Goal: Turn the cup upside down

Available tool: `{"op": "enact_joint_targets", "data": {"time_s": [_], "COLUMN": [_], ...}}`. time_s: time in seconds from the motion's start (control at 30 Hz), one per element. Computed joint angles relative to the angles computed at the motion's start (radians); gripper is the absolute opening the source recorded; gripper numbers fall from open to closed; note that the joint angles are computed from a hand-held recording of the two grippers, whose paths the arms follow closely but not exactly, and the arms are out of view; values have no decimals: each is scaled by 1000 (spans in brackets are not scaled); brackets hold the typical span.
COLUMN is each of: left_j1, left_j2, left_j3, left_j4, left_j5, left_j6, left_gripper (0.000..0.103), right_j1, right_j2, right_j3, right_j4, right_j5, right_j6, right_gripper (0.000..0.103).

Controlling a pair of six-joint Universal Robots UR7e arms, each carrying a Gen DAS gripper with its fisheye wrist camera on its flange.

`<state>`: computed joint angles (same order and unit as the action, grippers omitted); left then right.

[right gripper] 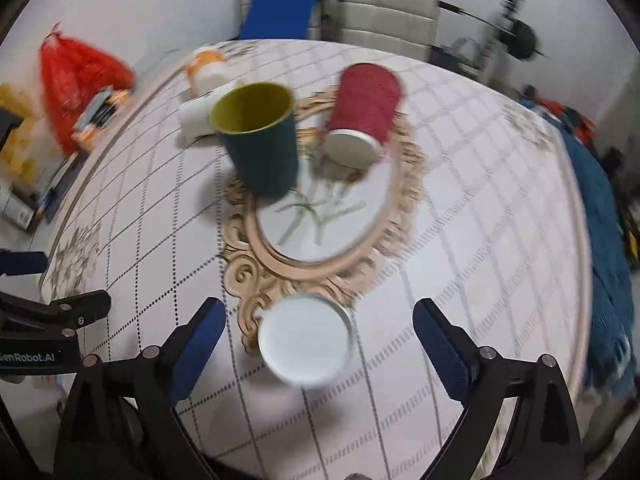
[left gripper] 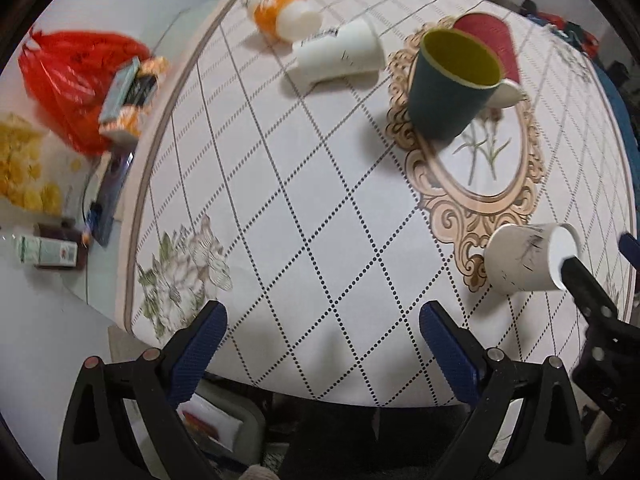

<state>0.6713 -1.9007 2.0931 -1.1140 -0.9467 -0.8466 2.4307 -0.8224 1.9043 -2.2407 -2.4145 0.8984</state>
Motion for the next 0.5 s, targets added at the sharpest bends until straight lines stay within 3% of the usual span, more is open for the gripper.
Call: {"op": "enact_joint_targets", "data": {"time_s": [0.17, 0.23, 0.4, 0.5], "left_j1": [-82, -121, -226, -296], "left_j2": [-54, -75, -111, -121], "left_j3": [-20, -32, -78, -108], "left_j4": [40, 62, 130, 174], "left_j5": [-19, -30, -61, -70], "left_j6": [21, 14, -45, -90], "left_gripper": [99, 99, 99, 99], "right_j1": [85, 115, 189, 229], "right_j2": [-41, -53, -65, -74], "right_j3": [-73, -93, -159, -196], "right_j4": [351, 439, 635, 701], "right_j5": [16, 30, 50, 64], "right_j6": [383, 487, 675, 737], "right_gripper": [97, 97, 97, 97]}}
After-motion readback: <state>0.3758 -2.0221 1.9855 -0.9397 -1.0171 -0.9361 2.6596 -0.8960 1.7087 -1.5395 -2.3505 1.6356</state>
